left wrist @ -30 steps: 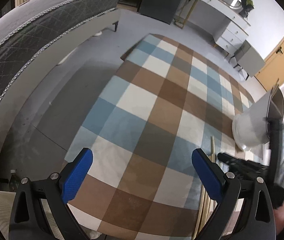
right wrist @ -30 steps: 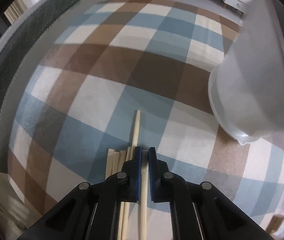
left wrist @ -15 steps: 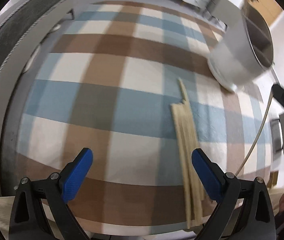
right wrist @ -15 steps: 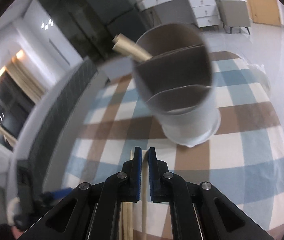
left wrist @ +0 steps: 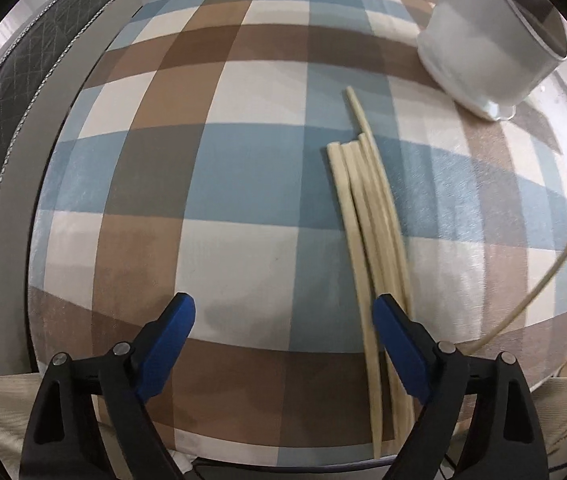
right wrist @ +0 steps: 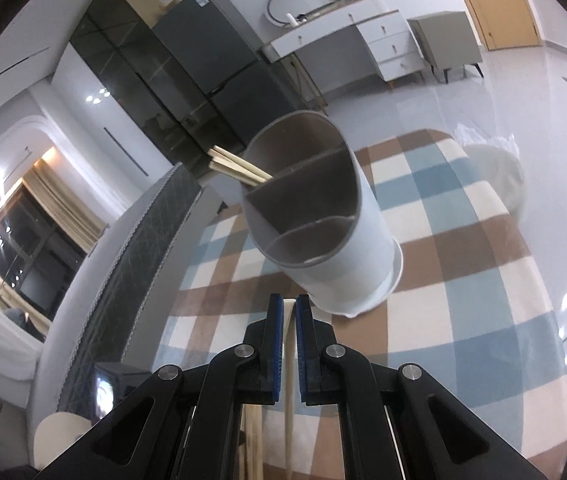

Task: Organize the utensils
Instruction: 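Close the right gripper on a chopstick while the left gripper approaches the pile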

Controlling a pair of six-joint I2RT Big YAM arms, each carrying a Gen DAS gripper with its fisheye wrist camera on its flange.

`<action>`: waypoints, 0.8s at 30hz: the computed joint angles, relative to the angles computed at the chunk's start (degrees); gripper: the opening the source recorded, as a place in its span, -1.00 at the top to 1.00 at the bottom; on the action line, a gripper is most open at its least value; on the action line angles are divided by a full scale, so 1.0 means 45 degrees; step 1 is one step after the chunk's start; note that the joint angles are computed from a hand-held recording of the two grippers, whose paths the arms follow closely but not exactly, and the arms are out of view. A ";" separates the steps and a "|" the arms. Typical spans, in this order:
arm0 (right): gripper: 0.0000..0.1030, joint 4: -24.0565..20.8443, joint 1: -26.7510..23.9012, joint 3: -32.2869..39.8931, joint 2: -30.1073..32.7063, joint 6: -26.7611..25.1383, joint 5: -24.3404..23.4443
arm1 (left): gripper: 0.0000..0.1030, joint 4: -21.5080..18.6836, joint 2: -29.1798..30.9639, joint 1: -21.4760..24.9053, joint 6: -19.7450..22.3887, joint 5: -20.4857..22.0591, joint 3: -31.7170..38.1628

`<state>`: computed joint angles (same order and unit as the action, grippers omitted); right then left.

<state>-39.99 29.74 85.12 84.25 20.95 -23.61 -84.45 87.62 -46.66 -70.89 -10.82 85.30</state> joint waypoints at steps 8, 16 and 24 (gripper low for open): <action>0.90 0.0380 -0.0099 -0.0160 -0.0103 0.0125 -0.0049 | -0.57 -0.0201 -0.0120 0.0115 -0.0090 0.0004 -0.0035; 0.89 0.0378 -0.0102 -0.0119 -0.0094 0.0132 -0.0006 | 0.16 -0.0528 0.0319 0.1187 0.1336 0.0173 0.0780; 0.89 0.0359 -0.0058 -0.0016 0.0004 0.0108 0.0095 | 0.78 -0.1392 0.1233 0.1728 0.2242 0.0819 0.2024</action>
